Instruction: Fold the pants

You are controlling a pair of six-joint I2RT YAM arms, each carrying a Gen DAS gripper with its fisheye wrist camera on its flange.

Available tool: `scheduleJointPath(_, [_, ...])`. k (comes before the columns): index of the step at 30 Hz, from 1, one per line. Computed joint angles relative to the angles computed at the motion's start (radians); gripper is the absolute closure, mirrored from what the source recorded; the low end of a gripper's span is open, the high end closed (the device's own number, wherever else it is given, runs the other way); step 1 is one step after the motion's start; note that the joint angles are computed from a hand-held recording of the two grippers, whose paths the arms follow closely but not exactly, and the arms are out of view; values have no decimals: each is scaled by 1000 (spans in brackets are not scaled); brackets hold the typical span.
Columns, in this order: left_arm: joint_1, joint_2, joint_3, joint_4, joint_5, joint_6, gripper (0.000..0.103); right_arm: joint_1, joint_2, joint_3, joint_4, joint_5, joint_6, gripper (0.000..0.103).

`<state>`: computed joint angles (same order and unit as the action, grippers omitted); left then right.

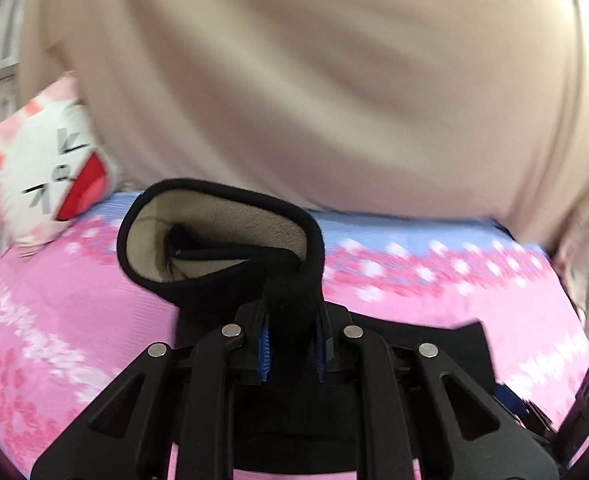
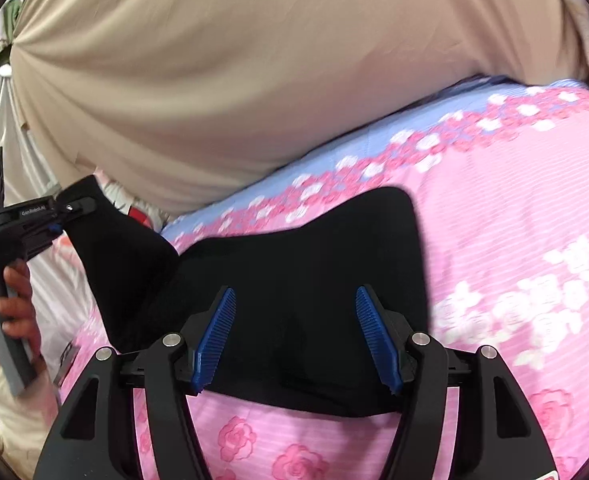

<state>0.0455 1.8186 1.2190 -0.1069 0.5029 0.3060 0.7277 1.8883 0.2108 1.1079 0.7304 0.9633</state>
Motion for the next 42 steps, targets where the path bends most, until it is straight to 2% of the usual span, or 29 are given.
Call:
scheduleJointPath(5, [-175, -28, -122, 2, -98, 15, 88, 44, 25, -111, 175, 114, 81, 40])
scheduleJointPath(10, [-292, 35, -184, 44, -221, 29, 86, 32, 103, -181, 338, 116, 142, 40])
scheduleJointPath(14, [-318, 102, -214, 43, -265, 62, 67, 9, 133, -192, 390, 79, 139, 40])
scheduleJointPath(16, [-304, 37, -320, 129, -237, 103, 42, -3, 131, -182, 382, 57, 123, 35])
scheduleJointPath(17, [-288, 4, -354, 140, -215, 121, 17, 1, 144, -184, 398, 55, 123, 32])
scheduleJointPath(18, [-263, -32, -386, 141, -174, 138, 11, 8, 154, -186, 412, 58, 122, 29])
scheduleJointPath(21, [-164, -126, -446, 123, -101, 204, 10, 9, 168, -178, 448, 53, 85, 29])
scheduleJointPath(24, [-55, -135, -440, 142, -122, 241, 10, -2, 94, -160, 392, 3, 30, 28])
scheduleJointPath(26, [21, -86, -390, 143, -127, 233, 9, -31, -38, -122, 234, -68, -10, 17])
scheduleJointPath(27, [52, -57, -356, 127, -124, 229, 8, -54, -101, -91, 131, -116, -27, 14])
scheduleJointPath(28, [76, -27, -324, 116, -129, 220, 8, -105, -137, -39, 42, -217, -65, 14])
scheduleJointPath(31, [146, 77, -219, 66, -128, 187, 8, -197, -101, 92, -72, -400, -94, 14])
scheduleJointPath(32, [165, 98, -195, 47, -117, 186, 8, -206, -83, 124, -89, -425, -98, 14])
scheduleJointPath(33, [175, 115, -181, 39, -107, 184, 8, -216, -66, 168, -122, -463, -115, 16])
scheduleJointPath(34, [184, 125, -166, 29, -102, 188, 8, -225, -52, 223, -176, -494, -145, 26])
scheduleJointPath(35, [205, 137, -152, 18, -92, 203, 8, -225, -40, 270, -230, -498, -178, 46])
scheduleJointPath(36, [207, 143, -146, 17, -90, 206, 8, -219, -36, 343, -361, -483, -216, 98])
scheduleJointPath(37, [220, 154, -128, 5, -84, 214, 8, -214, -36, 402, -485, -469, -223, 98])
scheduleJointPath(38, [233, 162, -115, -5, -72, 219, 8, -198, -43, 424, -537, -465, -198, 98])
scheduleJointPath(39, [244, 171, -97, -19, -61, 224, 8, -167, -69, 414, -534, -473, -190, 98])
scheduleJointPath(42, [263, 218, -39, -49, -44, 223, 7, -103, -78, 435, -640, -360, -186, 97])
